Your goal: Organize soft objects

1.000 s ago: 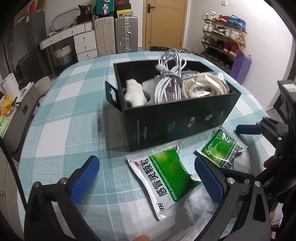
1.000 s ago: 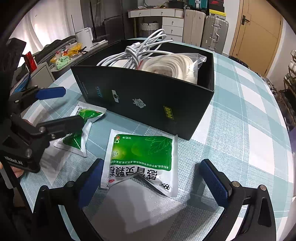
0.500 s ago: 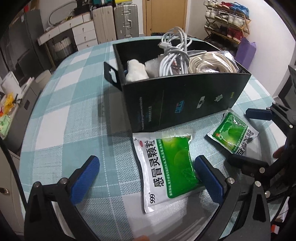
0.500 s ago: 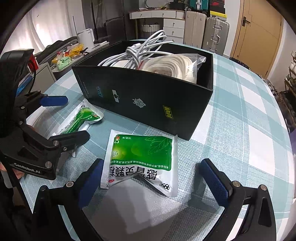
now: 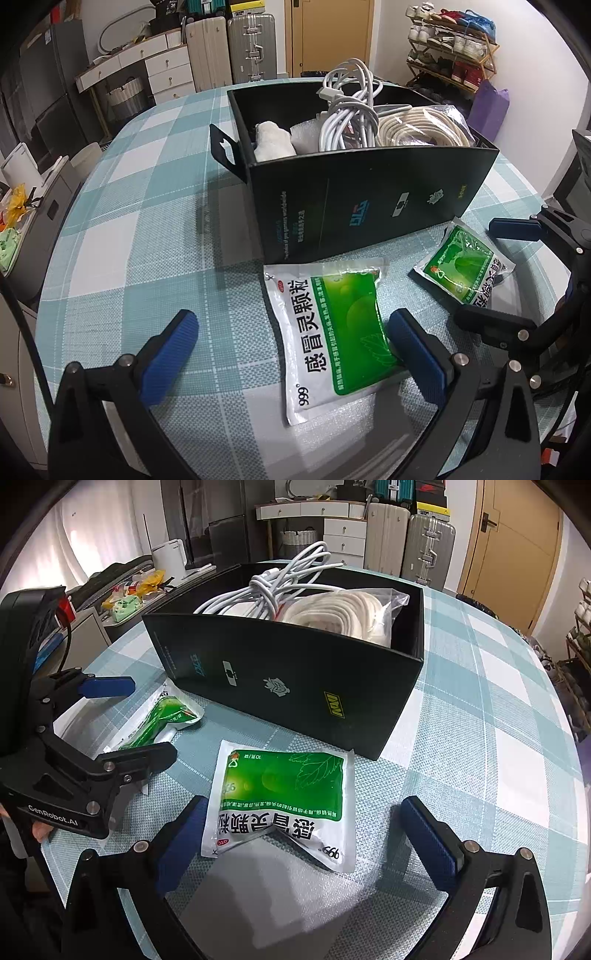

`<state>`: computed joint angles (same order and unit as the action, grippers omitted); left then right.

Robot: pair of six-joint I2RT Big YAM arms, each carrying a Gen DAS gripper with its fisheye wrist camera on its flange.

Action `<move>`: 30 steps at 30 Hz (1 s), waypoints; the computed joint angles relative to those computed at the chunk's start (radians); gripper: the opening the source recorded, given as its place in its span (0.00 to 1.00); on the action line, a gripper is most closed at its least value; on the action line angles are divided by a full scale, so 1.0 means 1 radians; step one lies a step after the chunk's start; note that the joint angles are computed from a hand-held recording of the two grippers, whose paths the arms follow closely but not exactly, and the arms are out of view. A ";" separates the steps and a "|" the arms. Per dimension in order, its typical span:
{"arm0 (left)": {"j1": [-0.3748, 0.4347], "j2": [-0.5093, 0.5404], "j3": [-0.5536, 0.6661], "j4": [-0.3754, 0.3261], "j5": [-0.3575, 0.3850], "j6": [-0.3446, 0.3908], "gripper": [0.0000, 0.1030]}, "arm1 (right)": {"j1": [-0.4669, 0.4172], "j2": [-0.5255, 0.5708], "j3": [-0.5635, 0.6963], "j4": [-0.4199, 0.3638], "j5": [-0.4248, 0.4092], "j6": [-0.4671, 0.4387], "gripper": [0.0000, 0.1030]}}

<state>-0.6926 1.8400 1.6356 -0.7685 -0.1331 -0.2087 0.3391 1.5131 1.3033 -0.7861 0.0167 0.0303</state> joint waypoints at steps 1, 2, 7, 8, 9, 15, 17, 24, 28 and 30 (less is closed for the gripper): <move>0.000 0.000 0.001 -0.003 0.001 0.001 1.00 | 0.000 0.001 0.002 -0.001 0.000 0.000 0.99; -0.001 -0.001 0.002 -0.007 0.003 0.003 1.00 | 0.000 0.001 0.003 -0.002 -0.001 -0.002 0.99; -0.002 -0.004 0.009 -0.025 0.035 0.042 0.93 | 0.000 0.001 0.002 -0.001 -0.006 -0.006 0.99; -0.003 -0.006 0.010 -0.026 0.038 0.044 0.92 | -0.001 0.002 0.004 -0.001 -0.007 -0.007 0.99; -0.004 -0.007 0.009 -0.026 0.040 0.048 0.89 | 0.000 0.001 0.003 -0.001 -0.006 -0.006 0.99; -0.010 -0.025 -0.005 -0.003 0.055 0.083 0.50 | 0.002 0.000 0.001 -0.001 -0.006 -0.006 0.99; -0.006 -0.030 -0.009 0.002 0.072 0.089 0.43 | 0.002 -0.001 0.000 -0.001 -0.005 -0.007 0.99; -0.008 -0.037 -0.012 0.013 0.093 0.104 0.39 | 0.003 -0.010 -0.011 0.011 -0.014 -0.017 0.91; -0.007 -0.049 -0.024 0.027 0.103 0.106 0.38 | 0.004 -0.015 -0.008 0.011 -0.013 -0.017 0.76; -0.007 -0.052 -0.026 0.035 0.110 0.105 0.38 | 0.003 -0.016 -0.009 0.013 -0.015 -0.017 0.73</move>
